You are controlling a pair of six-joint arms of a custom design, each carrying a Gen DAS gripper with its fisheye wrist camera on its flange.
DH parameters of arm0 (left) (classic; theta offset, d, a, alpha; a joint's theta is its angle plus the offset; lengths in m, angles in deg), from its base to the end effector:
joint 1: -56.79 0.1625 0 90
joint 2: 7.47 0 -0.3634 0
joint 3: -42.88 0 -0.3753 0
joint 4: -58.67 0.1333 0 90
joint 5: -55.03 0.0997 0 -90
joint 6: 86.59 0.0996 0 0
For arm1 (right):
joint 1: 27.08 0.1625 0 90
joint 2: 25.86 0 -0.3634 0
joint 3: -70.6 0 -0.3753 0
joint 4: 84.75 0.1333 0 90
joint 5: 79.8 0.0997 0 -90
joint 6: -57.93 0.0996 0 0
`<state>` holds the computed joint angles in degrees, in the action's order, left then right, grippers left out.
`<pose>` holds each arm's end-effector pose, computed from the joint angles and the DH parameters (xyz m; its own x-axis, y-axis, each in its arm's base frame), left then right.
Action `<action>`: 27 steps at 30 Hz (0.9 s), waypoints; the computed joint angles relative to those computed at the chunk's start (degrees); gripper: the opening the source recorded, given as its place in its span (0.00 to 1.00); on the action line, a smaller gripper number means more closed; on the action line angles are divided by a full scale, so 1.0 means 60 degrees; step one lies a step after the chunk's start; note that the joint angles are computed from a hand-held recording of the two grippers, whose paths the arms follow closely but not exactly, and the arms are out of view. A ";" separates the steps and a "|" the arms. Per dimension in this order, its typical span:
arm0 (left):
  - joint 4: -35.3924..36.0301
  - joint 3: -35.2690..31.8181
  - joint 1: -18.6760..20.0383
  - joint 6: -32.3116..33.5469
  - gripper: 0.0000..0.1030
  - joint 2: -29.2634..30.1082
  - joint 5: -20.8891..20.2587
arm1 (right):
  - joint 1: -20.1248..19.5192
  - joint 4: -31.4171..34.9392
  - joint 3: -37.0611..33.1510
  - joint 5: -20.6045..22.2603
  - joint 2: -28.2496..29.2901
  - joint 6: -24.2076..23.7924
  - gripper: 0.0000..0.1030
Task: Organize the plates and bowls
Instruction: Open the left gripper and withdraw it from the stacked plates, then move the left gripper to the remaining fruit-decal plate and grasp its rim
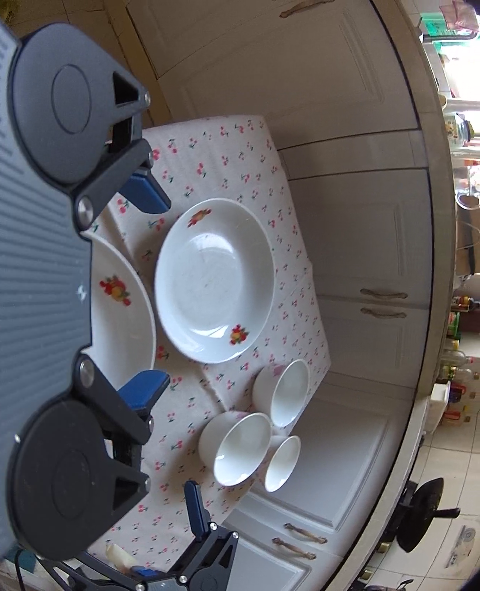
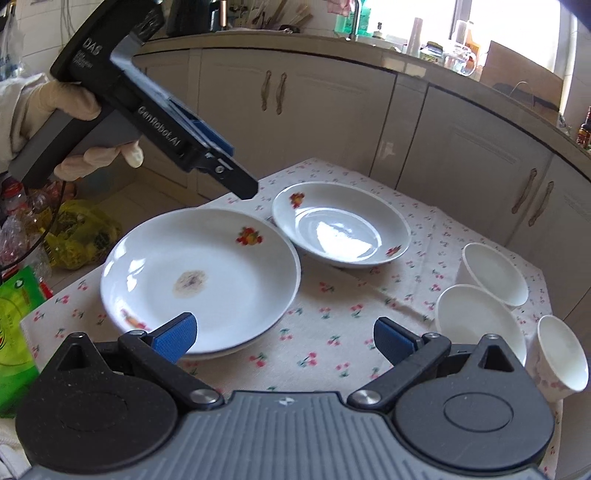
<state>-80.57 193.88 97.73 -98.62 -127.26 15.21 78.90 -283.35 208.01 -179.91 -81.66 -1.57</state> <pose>-0.0551 -0.3256 0.2536 -0.7357 0.1909 -0.6498 0.5776 0.6778 -0.4549 0.2194 -0.3453 0.0497 -0.2801 -0.8368 0.4704 -0.9589 0.2672 -0.0956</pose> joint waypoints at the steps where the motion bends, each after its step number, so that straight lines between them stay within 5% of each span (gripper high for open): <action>1: -0.0188 -0.0060 0.0075 0.0107 0.89 0.0134 0.0031 | -0.0029 0.0067 -0.0107 0.0085 -0.0011 -0.0047 1.00; 11: -0.2093 -0.0549 0.1127 0.1316 0.89 0.1721 -0.0287 | -0.0112 0.0235 -0.1203 0.0271 0.0449 0.0140 1.00; 17: -0.2816 -0.0945 0.1694 0.1896 0.89 0.2529 -0.0598 | -0.0138 0.0384 -0.1767 0.0052 0.0953 -0.0290 1.00; 27: -0.4028 -0.2169 0.2913 0.2821 0.89 0.4107 -0.1023 | -0.0204 0.1164 -0.3334 -0.0393 0.2030 0.0112 1.00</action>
